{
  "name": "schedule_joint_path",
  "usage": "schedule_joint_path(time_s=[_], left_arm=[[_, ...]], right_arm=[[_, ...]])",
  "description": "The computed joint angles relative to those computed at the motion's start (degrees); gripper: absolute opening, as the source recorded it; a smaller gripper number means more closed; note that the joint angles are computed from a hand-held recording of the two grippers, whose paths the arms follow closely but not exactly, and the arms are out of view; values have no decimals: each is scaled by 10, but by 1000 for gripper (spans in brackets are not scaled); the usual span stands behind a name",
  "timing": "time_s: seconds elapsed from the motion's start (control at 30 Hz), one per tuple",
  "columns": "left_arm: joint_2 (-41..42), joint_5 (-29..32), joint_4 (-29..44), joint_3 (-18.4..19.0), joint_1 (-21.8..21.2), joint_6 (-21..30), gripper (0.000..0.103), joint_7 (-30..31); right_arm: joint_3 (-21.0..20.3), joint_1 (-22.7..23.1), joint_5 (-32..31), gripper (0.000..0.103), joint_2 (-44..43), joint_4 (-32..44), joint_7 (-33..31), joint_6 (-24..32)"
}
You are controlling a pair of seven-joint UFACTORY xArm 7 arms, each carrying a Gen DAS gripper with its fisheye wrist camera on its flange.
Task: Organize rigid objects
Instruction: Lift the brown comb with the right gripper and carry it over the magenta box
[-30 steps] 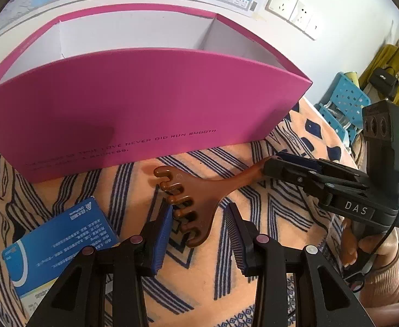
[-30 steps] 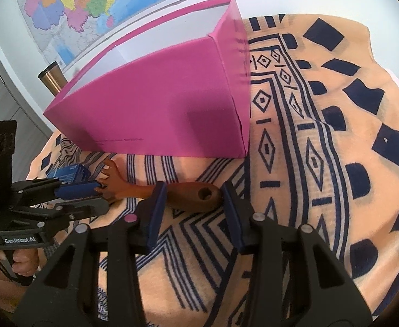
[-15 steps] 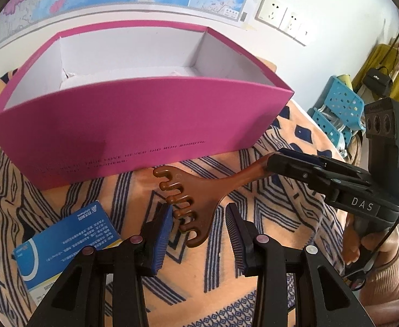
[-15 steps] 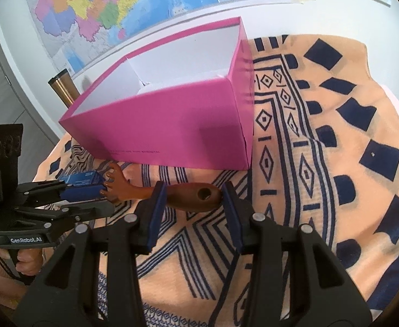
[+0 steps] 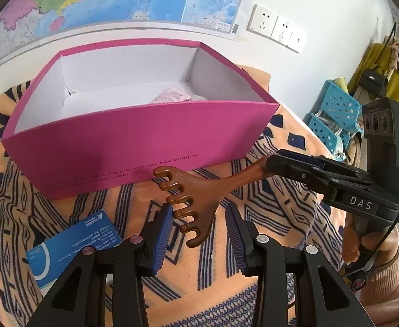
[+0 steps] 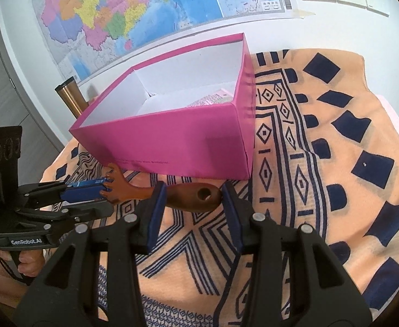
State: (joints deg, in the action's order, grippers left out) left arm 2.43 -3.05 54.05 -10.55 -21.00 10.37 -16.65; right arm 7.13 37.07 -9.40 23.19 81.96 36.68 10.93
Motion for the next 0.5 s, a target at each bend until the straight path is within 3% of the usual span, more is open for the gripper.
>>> schedule_joint_path(time_s=[0.5], left_arm=[[-16,51,-6,2,-3,-13,39,-48]], right_arm=[[-16,12,-24,45,-12,-8,14,-13]])
